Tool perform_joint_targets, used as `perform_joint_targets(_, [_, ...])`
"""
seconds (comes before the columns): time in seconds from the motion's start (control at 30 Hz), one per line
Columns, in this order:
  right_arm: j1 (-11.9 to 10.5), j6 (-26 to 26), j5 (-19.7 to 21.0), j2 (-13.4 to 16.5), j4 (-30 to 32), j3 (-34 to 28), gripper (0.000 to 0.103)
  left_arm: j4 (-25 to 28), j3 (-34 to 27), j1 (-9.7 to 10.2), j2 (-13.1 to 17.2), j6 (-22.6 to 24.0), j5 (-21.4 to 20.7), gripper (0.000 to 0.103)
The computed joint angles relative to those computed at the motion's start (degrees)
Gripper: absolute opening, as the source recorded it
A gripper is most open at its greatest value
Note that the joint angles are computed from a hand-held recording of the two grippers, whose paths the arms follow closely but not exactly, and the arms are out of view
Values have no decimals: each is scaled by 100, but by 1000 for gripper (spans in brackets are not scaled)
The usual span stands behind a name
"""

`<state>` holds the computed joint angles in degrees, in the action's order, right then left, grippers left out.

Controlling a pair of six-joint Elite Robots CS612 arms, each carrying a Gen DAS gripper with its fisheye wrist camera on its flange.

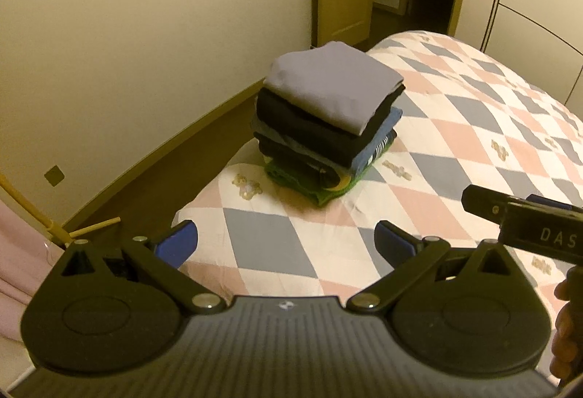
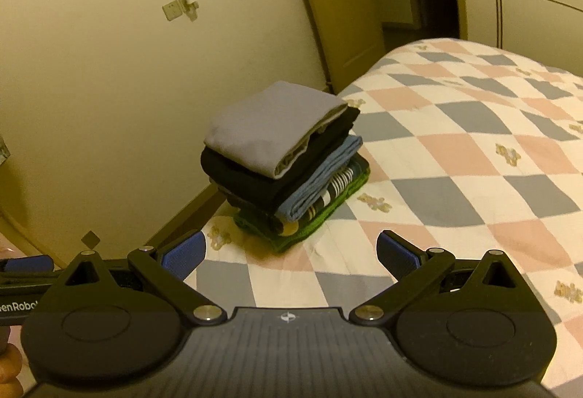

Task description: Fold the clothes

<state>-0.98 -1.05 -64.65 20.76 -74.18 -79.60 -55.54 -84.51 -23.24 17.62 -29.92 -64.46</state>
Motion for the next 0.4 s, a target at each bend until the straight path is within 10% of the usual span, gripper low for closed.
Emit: perform_joint_targets(0.4, [39, 192, -257, 154, 222, -448, 103, -14, -179, 6, 94, 232, -180, 102])
